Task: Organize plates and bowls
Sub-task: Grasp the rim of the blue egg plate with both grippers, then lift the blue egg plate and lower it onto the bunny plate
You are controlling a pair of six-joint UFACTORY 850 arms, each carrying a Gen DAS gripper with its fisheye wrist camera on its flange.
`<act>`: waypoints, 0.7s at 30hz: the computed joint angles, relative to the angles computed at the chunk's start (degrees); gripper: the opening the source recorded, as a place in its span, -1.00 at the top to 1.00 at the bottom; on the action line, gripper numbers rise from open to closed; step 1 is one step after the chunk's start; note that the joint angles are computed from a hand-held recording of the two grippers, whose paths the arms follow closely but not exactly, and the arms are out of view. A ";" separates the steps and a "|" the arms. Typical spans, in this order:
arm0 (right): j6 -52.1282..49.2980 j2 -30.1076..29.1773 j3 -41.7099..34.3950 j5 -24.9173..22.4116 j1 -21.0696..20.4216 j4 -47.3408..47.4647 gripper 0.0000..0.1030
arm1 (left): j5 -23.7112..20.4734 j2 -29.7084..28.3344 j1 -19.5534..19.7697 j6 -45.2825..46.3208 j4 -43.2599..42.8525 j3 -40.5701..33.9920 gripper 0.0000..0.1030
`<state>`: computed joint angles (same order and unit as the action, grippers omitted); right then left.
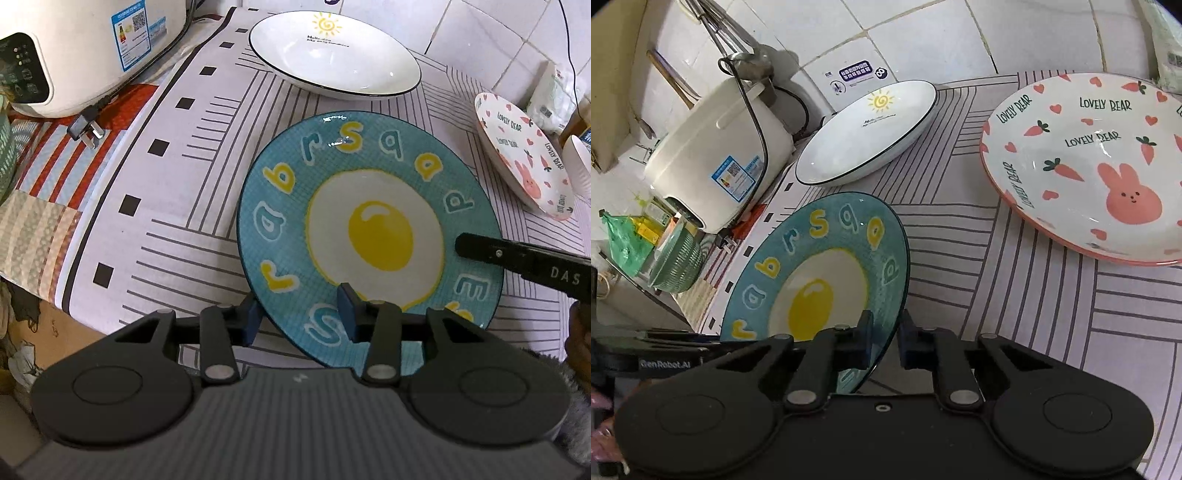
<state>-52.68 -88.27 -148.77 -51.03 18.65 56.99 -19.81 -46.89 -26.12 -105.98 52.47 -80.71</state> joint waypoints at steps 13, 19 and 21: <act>-9.10 7.97 12.34 2.71 -1.82 9.06 0.67 | -11.28 1.56 -5.08 2.25 1.21 -4.94 0.20; -16.98 14.50 21.65 3.43 -3.89 15.22 0.66 | -12.97 2.46 -6.74 5.79 0.96 -7.28 0.20; -18.06 15.96 23.40 3.25 -4.61 16.06 0.66 | -14.40 2.28 -7.65 7.18 1.43 -8.93 0.21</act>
